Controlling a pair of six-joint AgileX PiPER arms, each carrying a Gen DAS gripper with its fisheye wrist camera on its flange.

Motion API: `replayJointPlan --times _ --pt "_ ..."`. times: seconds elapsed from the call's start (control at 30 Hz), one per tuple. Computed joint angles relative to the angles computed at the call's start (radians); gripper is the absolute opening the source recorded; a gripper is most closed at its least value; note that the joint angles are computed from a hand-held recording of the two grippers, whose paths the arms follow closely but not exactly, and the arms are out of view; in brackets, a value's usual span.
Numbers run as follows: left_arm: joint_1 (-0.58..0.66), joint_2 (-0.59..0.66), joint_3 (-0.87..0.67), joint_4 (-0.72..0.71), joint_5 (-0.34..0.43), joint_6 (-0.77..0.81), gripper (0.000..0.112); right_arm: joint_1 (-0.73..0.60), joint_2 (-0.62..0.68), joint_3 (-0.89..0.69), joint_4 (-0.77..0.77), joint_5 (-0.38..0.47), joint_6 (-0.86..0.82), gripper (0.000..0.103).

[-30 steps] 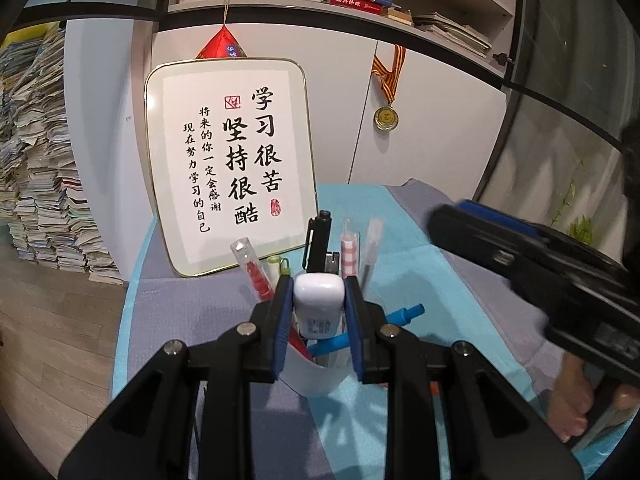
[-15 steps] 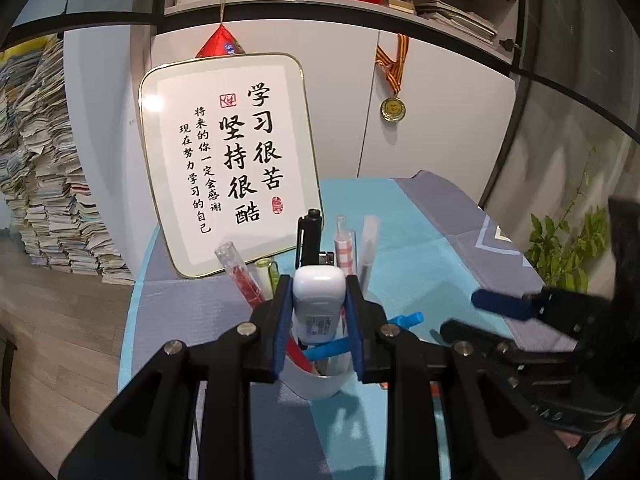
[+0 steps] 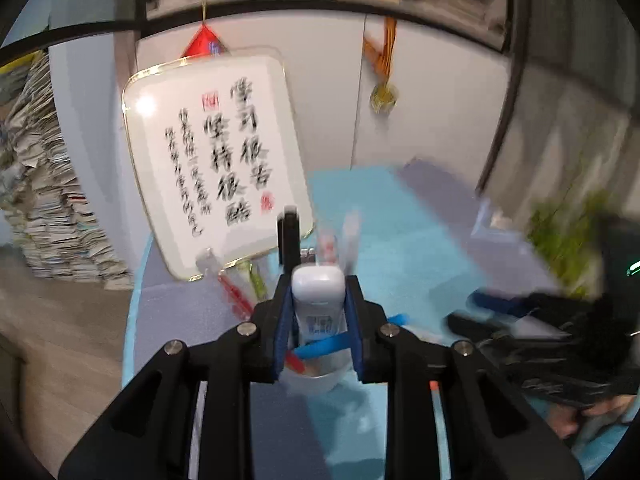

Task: Organize stationery
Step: 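Open both grippers to release the tape and gel pen in the cup, then grasp the white eraser with the right gripper while the left gripper grasps the orange marker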

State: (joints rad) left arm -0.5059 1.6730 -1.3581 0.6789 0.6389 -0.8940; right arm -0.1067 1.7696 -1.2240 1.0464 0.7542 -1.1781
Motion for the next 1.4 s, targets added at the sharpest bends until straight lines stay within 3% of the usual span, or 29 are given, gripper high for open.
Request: replayJointPlan --times 0.03,0.1,0.17,0.27,0.37,0.5,0.67,0.83,0.87,0.9,1.0,1.27,1.4 --pt "0.0 0.002 -0.007 -0.002 0.01 0.0 0.024 0.002 0.0 0.0 0.001 0.002 -0.002 0.045" --pt "0.024 -0.021 0.008 -0.094 -0.046 0.06 0.024 0.002 0.002 0.001 0.001 0.011 -0.019 0.045" --pt "0.021 -0.001 -0.009 -0.073 -0.011 0.042 0.024 0.008 0.008 -0.004 -0.025 0.01 -0.017 0.045" --pt "0.032 -0.022 0.005 -0.123 -0.032 0.068 0.024 0.03 0.031 -0.023 -0.098 0.016 -0.012 0.045" --pt "0.019 -0.041 0.023 -0.076 -0.034 0.028 0.024 0.055 0.045 -0.022 -0.152 -0.02 -0.019 0.045" --pt "-0.008 -0.062 0.043 -0.014 -0.025 -0.018 0.037 0.064 0.068 -0.03 -0.164 -0.023 -0.029 0.045" --pt "-0.025 -0.109 0.092 0.052 -0.032 -0.084 0.039 0.076 0.091 -0.05 -0.185 -0.018 -0.029 0.045" --pt "-0.049 -0.179 0.171 0.135 -0.037 -0.187 0.039 0.113 0.109 -0.051 -0.204 -0.082 -0.052 0.045" --pt "-0.053 -0.19 0.184 0.144 -0.038 -0.2 0.039 0.122 0.105 -0.042 -0.212 -0.104 -0.057 0.038" --pt "-0.058 -0.196 0.192 0.15 -0.035 -0.209 0.039 0.132 0.096 -0.026 -0.209 -0.137 -0.073 0.023" --pt "-0.068 -0.206 0.209 0.155 -0.028 -0.224 0.039 0.131 0.085 -0.011 -0.206 -0.142 -0.077 0.017" --pt "-0.132 -0.144 0.216 -0.051 -0.093 -0.013 0.042 0.034 0.038 -0.003 -0.164 -0.065 -0.062 0.017" --pt "-0.131 -0.013 0.116 -0.235 -0.048 0.088 0.042 -0.05 -0.021 0.042 -0.118 -0.03 -0.1 0.017"
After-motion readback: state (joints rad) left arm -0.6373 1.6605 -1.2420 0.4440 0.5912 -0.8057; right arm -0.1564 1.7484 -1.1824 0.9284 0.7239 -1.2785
